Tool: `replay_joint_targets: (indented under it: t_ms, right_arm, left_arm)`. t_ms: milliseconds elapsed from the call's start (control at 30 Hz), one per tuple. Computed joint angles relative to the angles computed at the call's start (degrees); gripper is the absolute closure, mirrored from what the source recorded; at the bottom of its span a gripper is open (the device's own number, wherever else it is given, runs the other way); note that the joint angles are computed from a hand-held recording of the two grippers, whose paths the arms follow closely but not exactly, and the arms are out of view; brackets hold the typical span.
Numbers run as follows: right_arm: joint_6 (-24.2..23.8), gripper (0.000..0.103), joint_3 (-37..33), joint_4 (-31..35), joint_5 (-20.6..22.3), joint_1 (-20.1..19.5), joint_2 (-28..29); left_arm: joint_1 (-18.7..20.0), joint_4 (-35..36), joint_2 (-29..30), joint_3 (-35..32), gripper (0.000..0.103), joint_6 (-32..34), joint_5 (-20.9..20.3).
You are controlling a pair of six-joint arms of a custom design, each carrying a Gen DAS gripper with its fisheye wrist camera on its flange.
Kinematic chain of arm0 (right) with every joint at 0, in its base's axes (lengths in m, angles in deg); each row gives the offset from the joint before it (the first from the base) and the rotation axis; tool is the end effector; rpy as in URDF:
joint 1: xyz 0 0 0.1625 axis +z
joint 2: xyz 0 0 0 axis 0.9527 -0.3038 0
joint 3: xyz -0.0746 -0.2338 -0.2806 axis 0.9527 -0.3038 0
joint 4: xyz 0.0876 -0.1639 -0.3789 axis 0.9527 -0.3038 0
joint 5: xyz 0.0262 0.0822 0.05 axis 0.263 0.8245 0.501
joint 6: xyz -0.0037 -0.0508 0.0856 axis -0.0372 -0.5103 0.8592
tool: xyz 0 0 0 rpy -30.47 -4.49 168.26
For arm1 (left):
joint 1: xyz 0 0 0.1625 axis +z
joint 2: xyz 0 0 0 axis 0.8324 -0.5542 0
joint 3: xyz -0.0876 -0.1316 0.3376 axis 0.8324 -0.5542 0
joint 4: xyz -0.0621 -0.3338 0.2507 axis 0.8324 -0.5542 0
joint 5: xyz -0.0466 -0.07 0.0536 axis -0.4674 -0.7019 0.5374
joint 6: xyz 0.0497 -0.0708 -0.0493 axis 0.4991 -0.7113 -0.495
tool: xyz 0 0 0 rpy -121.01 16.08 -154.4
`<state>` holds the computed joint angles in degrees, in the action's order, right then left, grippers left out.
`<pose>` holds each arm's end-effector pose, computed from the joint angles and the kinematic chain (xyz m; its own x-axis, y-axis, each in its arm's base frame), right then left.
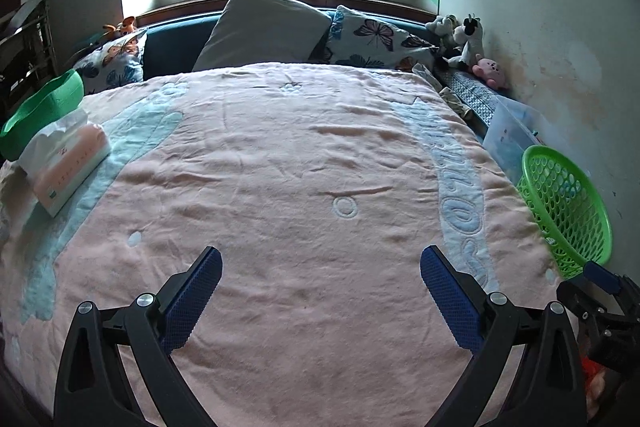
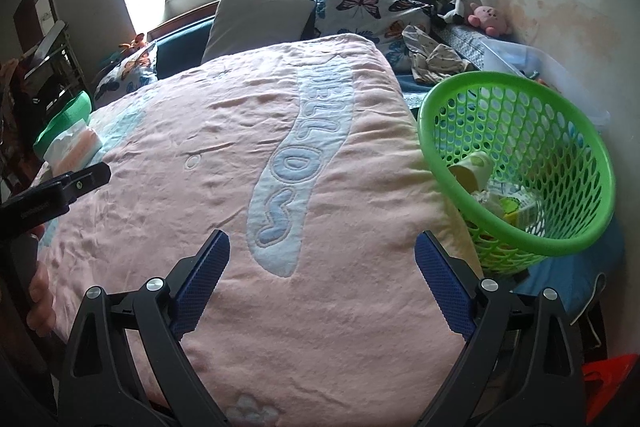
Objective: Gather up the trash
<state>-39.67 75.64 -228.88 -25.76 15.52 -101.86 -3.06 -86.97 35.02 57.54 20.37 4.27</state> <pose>0.0765 -0.6483 0.1816 -0.7662 -0.2111 0.6069 -0.5397 0.7240 -0.4296 -0.2271 -0.6693 0.0236 -0.7534 -0.1538 -0.6393 0.3751 0.6980 -0.6099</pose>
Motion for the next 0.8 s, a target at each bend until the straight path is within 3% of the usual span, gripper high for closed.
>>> replay_joint_targets:
  t_ms: [800]
  right_arm:
    - [-0.2,0.009,-0.1,0.1,-0.3,0.4,0.3]
  left_arm:
    - [-0.4,-0.3,0.0,1.2,0.007,-0.4,2.3]
